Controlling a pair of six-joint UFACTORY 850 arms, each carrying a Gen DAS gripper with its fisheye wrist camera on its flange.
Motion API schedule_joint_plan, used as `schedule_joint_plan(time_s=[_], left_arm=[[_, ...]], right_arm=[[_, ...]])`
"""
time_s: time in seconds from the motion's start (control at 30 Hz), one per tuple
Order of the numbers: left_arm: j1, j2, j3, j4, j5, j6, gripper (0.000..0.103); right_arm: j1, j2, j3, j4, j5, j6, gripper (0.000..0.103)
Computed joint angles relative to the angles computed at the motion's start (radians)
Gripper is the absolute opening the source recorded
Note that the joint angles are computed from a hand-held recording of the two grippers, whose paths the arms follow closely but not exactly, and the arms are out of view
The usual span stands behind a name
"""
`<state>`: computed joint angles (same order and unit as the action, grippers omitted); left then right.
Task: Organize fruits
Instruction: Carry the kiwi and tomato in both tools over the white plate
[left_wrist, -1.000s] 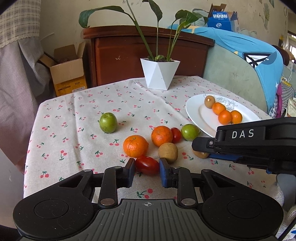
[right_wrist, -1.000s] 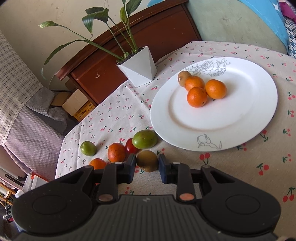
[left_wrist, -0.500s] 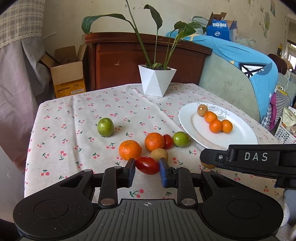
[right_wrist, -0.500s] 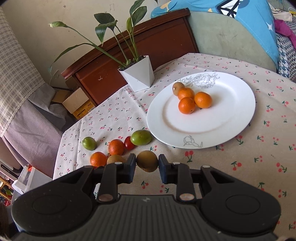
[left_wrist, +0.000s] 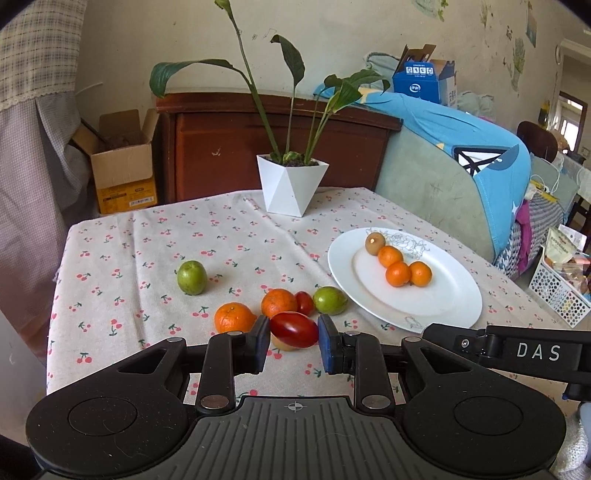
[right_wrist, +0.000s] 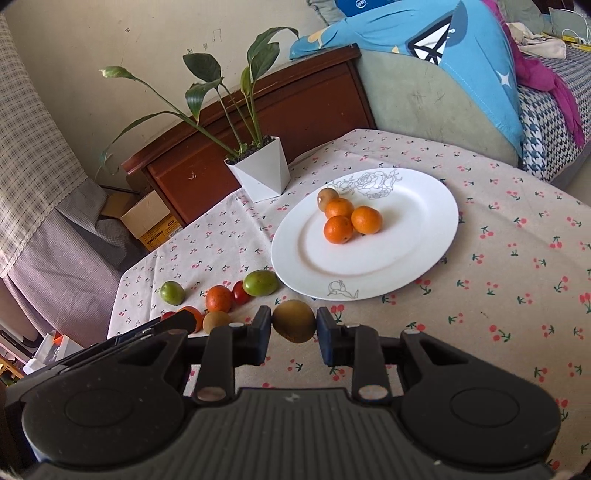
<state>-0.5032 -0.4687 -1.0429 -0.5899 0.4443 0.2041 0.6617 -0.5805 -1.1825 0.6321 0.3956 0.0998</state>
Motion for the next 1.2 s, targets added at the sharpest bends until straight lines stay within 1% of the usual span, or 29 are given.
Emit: schedule_joint_plan(time_s=[0.17, 0.33, 0.53, 0.63, 0.8, 1.2], left_arm=[[-0.007, 0.008, -0.007, 0.037, 0.004, -0.030, 0.025], [-0.008, 0.014, -0.017, 0.096, 0.010, -0.081, 0.025], [-0.005, -0.004, -0.047, 0.170, -0.003, -0.139, 0.025], [-0.005, -0.029, -0.079, 0.205, -0.022, -0.172, 0.025], [-0.010, -0.075, -0.138, 0.229, -0.049, -0.184, 0.025], [-0.006, -0.189, -0.274, 0.311, -0.137, -0.253, 0.025]], right_arm=[[-0.008, 0.030, 0.032, -0.010, 0.029, 0.026, 0.027], [-0.020, 0.057, 0.062, 0.013, 0.082, 0.049, 0.027], [-0.036, 0.055, 0.064, 0.012, 0.113, 0.098, 0.027], [-0.046, 0.043, 0.053, 0.007, 0.110, 0.125, 0.027], [-0.058, 0.020, 0.029, -0.009, 0.103, 0.160, 0.027], [-0.086, -0.044, -0.034, 0.004, 0.063, 0.215, 0.027]])
